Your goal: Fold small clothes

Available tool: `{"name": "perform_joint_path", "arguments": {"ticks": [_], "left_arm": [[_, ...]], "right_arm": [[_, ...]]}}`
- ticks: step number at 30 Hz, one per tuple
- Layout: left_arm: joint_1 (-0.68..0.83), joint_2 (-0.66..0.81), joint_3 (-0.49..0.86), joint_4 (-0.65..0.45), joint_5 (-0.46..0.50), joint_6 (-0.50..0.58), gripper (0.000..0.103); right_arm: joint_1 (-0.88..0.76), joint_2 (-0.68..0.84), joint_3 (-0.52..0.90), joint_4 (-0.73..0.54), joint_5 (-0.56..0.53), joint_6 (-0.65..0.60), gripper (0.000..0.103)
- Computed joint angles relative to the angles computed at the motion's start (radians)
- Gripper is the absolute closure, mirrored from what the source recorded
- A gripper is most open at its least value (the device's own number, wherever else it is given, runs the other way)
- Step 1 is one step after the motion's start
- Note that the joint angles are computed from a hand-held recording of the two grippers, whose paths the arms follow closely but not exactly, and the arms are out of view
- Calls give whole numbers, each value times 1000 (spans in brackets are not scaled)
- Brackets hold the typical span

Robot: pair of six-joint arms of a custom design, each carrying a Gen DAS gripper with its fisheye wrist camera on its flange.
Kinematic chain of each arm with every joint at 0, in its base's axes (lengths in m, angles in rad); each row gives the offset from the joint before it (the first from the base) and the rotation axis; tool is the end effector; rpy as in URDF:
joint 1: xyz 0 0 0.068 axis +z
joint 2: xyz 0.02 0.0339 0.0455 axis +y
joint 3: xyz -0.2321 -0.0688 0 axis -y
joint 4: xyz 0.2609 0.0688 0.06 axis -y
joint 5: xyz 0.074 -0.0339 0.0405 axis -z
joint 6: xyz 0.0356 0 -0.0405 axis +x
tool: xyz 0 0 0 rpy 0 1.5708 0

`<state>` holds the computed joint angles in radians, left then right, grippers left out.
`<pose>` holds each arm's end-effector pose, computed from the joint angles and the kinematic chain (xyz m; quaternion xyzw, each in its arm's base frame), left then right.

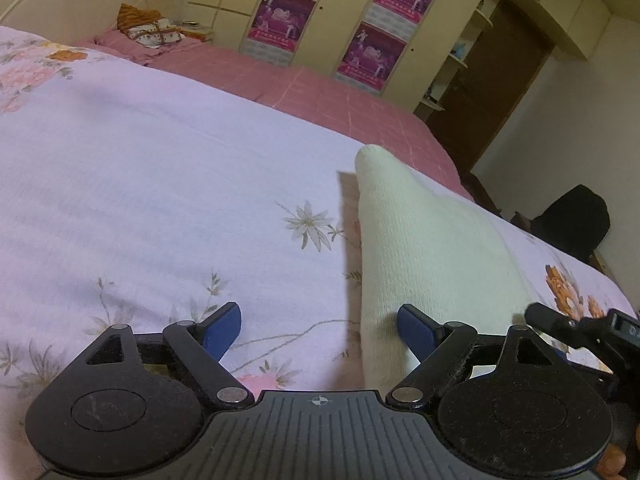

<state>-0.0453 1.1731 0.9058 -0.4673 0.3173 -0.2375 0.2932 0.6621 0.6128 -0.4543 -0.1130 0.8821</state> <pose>0.2768 -0.0237 0.2442 -0.0227 0.9044 -0.1994 0.3766 0.1867 0.0606 0.2505 0.2220 0.8309 0.3220 0.3957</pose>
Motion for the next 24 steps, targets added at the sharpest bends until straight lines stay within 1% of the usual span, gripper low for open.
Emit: {"name": "perform_joint_path", "arguments": {"ticks": [2, 3, 4, 6, 7, 8, 10, 12, 14, 16, 17, 19, 20, 22, 24], "left_arm": [[9, 16, 1, 34, -2, -49, 18], [21, 27, 5, 45, 5, -81, 18], [26, 42, 14, 50, 16, -89, 18], [-12, 77, 37, 46, -16, -32, 18], [-30, 84, 46, 43, -34, -6, 18], [-41, 83, 50, 43, -41, -3, 18], [-42, 74, 56, 44, -16, -21, 18], [-49, 58, 56, 46, 8, -41, 22], [-78, 44, 57, 37, 15, -42, 23], [-130, 48, 64, 22, -29, -17, 23], [-158, 61, 72, 8, -54, -7, 23], [-181, 69, 81, -11, -61, -14, 23], [-191, 65, 79, -12, -72, -19, 23], [-194, 54, 80, -19, -78, -10, 23], [-190, 53, 87, -29, -70, 4, 23]], "right_arm": [[-18, 45, 11, 31, -37, -3, 62], [-16, 65, 24, 29, -43, -16, 64], [4, 85, 47, 12, -18, -43, 71], [42, 128, 99, -38, 38, -97, 83], [61, 141, 126, -65, 64, -123, 86], [82, 146, 141, -82, 91, -139, 88], [124, 129, 161, -122, 159, -185, 89], [158, 119, 192, -156, 211, -215, 90], [163, 68, 203, -187, 233, -232, 90], [131, 17, 201, -234, 228, -240, 90], [83, 17, 196, -241, 192, -252, 90], [-6, 26, 172, -270, 109, -249, 90], [-37, 33, 151, -263, 77, -247, 90], [-64, -5, 104, -242, 37, -229, 90], [-49, -15, 99, -235, 47, -213, 89]]}}
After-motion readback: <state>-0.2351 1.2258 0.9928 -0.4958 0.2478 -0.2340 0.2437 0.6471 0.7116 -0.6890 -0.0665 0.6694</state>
